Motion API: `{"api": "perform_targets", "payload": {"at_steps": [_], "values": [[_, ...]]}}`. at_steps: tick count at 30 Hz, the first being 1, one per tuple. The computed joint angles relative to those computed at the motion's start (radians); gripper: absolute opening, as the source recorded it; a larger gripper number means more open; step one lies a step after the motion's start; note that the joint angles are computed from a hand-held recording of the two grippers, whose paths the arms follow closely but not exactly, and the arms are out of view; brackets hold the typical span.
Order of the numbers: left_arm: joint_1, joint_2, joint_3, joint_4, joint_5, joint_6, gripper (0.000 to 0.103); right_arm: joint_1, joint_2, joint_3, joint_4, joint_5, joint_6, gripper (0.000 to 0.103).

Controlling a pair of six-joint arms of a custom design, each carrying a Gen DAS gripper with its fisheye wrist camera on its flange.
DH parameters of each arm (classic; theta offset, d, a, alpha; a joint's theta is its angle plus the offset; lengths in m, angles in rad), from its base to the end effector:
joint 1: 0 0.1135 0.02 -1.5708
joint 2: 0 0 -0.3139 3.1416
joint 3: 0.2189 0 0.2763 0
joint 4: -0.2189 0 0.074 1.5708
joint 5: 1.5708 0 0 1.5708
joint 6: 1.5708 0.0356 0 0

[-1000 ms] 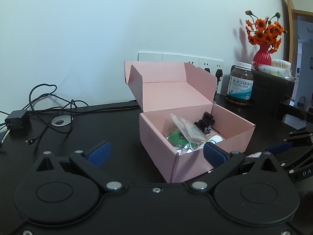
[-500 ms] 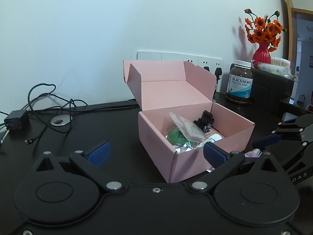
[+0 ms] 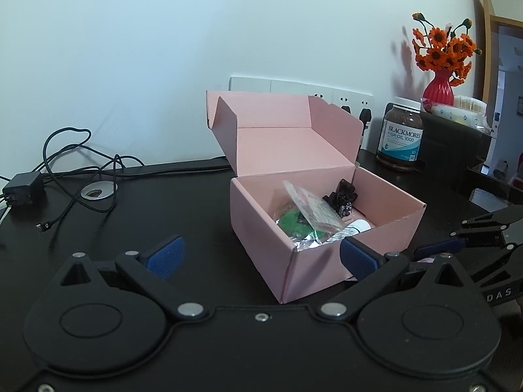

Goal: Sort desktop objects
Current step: 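Lower the right tool over the lilac tube's silver cap and close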

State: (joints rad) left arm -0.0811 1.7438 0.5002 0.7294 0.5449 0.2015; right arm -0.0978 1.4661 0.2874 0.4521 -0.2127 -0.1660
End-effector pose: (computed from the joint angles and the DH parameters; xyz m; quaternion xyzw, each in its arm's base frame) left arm 0.3060 -0.0434 0.1352 0.2514 0.8044 -0.2028 0.4986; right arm 0.2267 -0.0147 0.1271 -0.0744 0.9051 0.0424 0.4166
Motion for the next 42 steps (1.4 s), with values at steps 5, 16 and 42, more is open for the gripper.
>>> {"api": "perform_targets", "payload": {"at_steps": [5, 16, 42], "values": [[0.002, 0.001, 0.007, -0.014, 0.003, -0.007, 0.103, -0.063, -0.049, -0.005, -0.069, -0.052, -0.029, 0.041], [0.0, -0.002, 0.012, -0.03, -0.001, -0.009, 0.103, -0.06, -0.065, 0.024, -0.146, -0.042, -0.054, 0.039], [-0.01, -0.003, 0.016, -0.045, -0.013, -0.002, 0.103, -0.01, -0.016, 0.105, -0.229, -0.092, -0.11, 0.038]]}}
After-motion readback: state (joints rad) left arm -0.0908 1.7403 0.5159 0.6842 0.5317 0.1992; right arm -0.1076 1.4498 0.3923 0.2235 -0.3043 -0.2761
